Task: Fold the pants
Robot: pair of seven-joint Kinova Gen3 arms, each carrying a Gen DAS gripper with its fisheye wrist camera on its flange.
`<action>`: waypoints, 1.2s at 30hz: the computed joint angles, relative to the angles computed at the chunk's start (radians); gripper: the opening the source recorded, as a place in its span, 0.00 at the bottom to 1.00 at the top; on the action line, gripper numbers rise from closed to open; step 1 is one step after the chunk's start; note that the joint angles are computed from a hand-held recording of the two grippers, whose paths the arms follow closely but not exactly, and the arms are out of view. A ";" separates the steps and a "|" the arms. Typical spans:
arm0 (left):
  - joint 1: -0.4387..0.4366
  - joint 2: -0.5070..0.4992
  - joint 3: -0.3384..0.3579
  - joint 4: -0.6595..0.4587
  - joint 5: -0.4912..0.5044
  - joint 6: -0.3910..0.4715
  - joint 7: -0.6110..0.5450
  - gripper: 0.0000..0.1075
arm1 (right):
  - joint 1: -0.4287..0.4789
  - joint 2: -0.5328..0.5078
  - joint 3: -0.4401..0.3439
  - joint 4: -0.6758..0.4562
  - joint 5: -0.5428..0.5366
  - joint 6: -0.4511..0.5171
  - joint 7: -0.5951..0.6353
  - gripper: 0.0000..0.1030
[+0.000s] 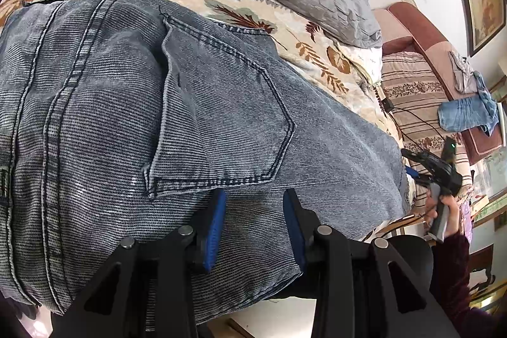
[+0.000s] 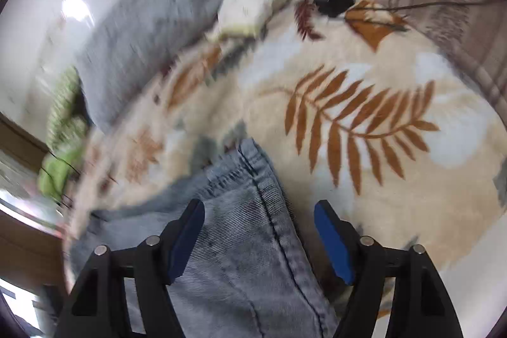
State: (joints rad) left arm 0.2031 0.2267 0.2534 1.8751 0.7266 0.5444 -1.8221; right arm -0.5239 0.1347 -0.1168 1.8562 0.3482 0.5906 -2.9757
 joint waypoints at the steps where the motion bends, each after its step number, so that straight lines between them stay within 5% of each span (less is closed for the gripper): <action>1: 0.001 -0.001 0.001 0.002 0.001 -0.003 -0.002 0.35 | 0.016 0.031 -0.021 -0.033 -0.004 0.026 0.041 0.53; 2: 0.001 0.001 0.001 0.000 0.003 -0.004 -0.004 0.35 | 0.014 0.059 -0.023 -0.069 -0.016 0.066 0.079 0.35; 5: 0.024 0.003 -0.034 -0.001 0.035 0.009 -0.036 0.35 | -0.038 0.095 -0.002 -0.143 0.001 0.177 0.118 0.22; 13: 0.030 -0.009 -0.061 0.004 0.064 0.015 -0.007 0.35 | -0.148 0.081 0.018 -0.273 0.238 0.360 0.015 0.16; 19: 0.075 -0.022 -0.067 0.023 0.000 -0.049 0.014 0.35 | -0.196 0.207 0.103 -0.306 0.299 0.425 -0.066 0.16; 25: 0.078 -0.040 -0.073 0.021 -0.035 -0.035 0.067 0.35 | -0.052 0.138 0.048 -0.142 0.236 0.257 -0.223 0.17; 28: 0.052 -0.071 -0.034 0.009 -0.103 -0.039 0.130 0.36 | -0.108 0.071 0.080 -0.115 0.273 0.270 -0.317 0.17; 31: 0.040 -0.096 -0.019 -0.028 -0.134 -0.042 0.161 0.39 | -0.119 0.020 0.022 -0.125 0.332 0.242 -0.316 0.17; 33: 0.108 -0.084 -0.079 -0.077 -0.209 -0.035 0.223 0.48 | -0.120 0.014 -0.004 -0.148 0.303 0.168 -0.260 0.17; 36: 0.233 -0.032 -0.194 -0.158 -0.331 0.012 0.340 0.48 | -0.071 0.073 -0.088 -0.214 0.239 0.049 -0.142 0.17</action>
